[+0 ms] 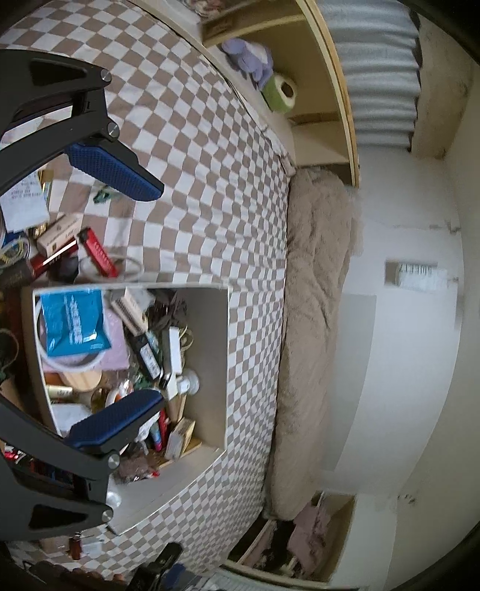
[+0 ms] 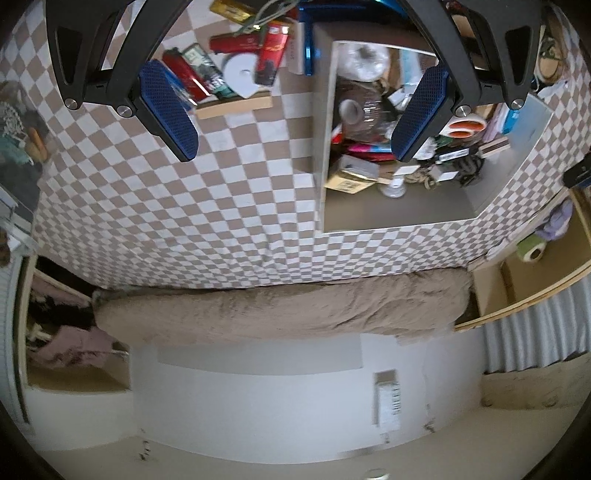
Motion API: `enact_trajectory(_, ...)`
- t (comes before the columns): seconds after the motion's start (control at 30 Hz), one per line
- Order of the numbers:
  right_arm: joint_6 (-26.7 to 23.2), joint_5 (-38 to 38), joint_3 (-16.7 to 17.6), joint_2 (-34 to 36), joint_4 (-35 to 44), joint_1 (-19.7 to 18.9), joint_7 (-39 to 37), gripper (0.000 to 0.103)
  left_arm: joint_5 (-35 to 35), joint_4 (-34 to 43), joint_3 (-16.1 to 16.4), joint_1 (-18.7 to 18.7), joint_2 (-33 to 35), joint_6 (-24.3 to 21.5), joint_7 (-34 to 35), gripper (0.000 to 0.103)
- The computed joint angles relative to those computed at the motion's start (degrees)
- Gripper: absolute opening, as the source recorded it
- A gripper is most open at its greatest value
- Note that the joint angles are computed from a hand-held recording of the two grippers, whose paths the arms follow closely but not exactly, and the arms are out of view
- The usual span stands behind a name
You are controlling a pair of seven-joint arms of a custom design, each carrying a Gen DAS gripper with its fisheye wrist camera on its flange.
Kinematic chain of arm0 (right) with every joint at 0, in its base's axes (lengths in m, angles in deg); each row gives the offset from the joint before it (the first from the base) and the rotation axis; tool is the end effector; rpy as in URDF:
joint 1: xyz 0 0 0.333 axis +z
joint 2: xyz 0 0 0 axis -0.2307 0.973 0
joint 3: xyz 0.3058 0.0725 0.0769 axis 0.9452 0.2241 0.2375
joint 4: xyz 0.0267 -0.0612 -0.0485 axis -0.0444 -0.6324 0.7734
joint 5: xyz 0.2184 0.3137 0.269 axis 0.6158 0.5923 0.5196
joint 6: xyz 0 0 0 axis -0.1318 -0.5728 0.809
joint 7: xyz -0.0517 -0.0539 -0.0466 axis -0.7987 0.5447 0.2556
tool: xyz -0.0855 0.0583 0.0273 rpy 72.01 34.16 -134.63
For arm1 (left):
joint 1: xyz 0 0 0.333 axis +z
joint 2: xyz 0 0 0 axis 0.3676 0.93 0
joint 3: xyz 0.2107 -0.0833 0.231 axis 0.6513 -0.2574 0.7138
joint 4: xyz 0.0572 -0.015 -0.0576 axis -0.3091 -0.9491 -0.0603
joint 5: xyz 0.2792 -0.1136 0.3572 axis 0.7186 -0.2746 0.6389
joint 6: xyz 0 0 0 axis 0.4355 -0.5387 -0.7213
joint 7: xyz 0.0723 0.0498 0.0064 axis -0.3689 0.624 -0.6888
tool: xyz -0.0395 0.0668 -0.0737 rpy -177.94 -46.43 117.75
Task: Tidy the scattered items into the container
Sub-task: 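Move both tools away from the shoe box toward the items on the bed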
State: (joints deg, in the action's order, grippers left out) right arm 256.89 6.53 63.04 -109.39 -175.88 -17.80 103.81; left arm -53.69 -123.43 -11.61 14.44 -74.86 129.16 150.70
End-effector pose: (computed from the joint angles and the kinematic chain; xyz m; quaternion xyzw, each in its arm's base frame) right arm 0.4890 0.0605 0.5878 -0.5919 0.6380 -0.3298 0.3659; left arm 0.4933 -0.1425 0.6814 -0.6054 0.6209 -0.3826 0.3187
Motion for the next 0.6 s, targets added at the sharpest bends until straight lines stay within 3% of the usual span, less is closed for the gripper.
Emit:
enact_trajectory(0.27, -1.50, -1.71, 0.99, 0.42, 0.24, -4.36, 4.19, 0.103, -0.02, -0.64, 0.57, 2.53, -0.70, 0.84, -4.12, 0.103)
enact_trajectory(0.43, -2.83, -2.29, 0.13, 0.89, 0.44, -5.01, 6.52, 0.103, 2.88, -0.50, -0.91, 5.70, -0.76, -0.96, -6.68, 0.103)
enact_trajectory(0.6, -5.33, -3.33, -0.26, 1.74, 1.12, -5.94, 9.43, 0.103, 3.35, 0.38, -0.57, 6.42, 0.10, -3.86, -9.00, 0.103)
